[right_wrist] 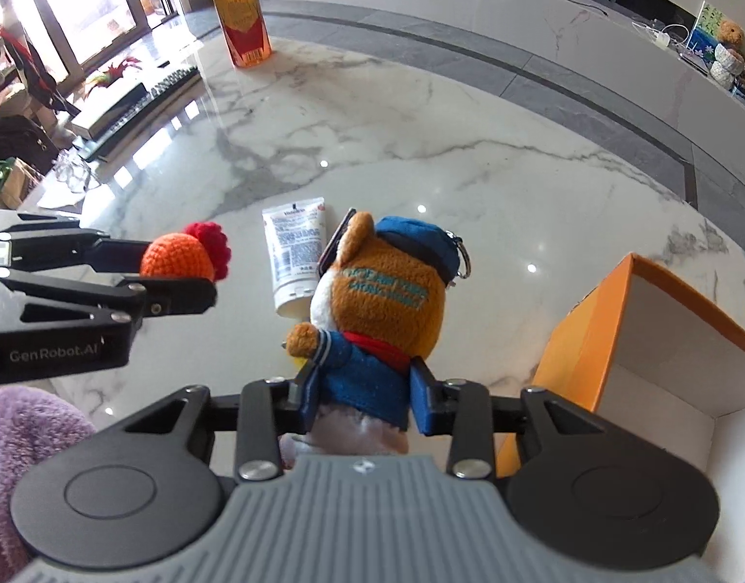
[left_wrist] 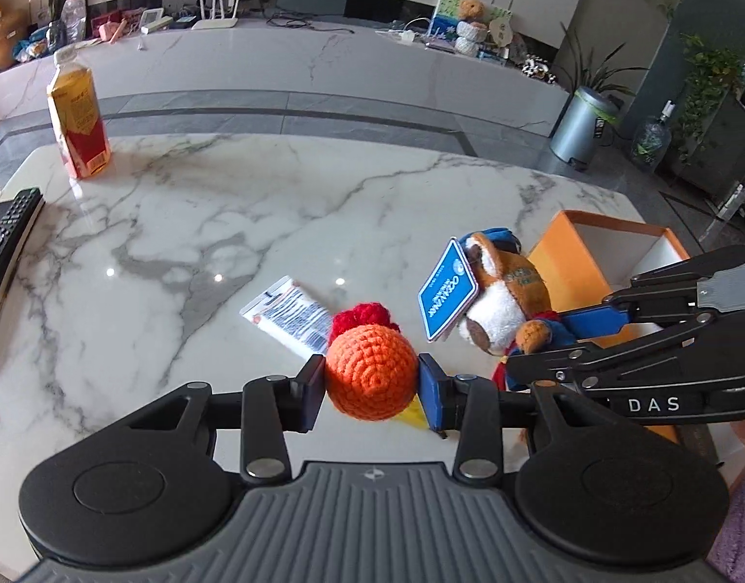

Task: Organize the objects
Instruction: 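Carry the orange ball and bear with both tools into the shoebox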

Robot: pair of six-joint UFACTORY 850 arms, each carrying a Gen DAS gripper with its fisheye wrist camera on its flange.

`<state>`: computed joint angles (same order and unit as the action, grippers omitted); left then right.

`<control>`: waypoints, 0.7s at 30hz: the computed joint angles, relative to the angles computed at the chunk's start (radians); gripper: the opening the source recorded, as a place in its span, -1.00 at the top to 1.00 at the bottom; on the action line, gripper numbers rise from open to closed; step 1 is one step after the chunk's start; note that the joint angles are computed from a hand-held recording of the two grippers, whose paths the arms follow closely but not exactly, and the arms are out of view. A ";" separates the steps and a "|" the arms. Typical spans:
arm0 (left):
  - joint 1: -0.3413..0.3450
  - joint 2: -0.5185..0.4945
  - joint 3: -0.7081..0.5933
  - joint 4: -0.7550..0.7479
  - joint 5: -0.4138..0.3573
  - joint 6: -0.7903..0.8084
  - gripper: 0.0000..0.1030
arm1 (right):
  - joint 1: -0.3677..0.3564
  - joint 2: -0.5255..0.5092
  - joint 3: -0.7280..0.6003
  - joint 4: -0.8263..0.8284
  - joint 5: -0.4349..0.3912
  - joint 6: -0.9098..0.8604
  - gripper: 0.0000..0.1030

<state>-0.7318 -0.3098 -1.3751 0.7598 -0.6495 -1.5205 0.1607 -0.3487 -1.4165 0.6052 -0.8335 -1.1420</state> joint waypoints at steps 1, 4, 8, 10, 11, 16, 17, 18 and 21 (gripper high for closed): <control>-0.010 -0.003 -0.017 0.012 -0.005 0.000 0.11 | -0.014 0.011 0.000 0.022 -0.019 -0.019 0.24; -0.036 -0.019 -0.072 0.046 -0.009 0.008 0.11 | -0.065 0.038 -0.013 0.075 -0.080 -0.064 0.24; -0.063 -0.060 -0.158 0.078 -0.002 0.030 0.11 | -0.135 0.047 -0.052 0.107 -0.145 -0.082 0.24; -0.071 -0.090 -0.207 0.080 0.008 0.056 0.11 | -0.168 0.042 -0.077 0.111 -0.160 -0.078 0.24; -0.073 -0.106 -0.231 0.077 0.012 0.071 0.11 | -0.186 0.042 -0.085 0.113 -0.160 -0.079 0.24; -0.078 -0.205 -0.371 0.023 0.039 0.183 0.11 | -0.254 0.016 -0.136 0.088 -0.122 -0.076 0.24; -0.078 -0.224 -0.397 0.009 0.044 0.206 0.11 | -0.265 0.006 -0.146 0.074 -0.107 -0.074 0.24; -0.077 -0.246 -0.426 -0.012 0.050 0.235 0.11 | -0.273 -0.003 -0.154 0.061 -0.096 -0.072 0.24; -0.069 -0.313 -0.509 -0.093 0.073 0.339 0.11 | -0.298 -0.048 -0.186 0.014 -0.070 -0.054 0.24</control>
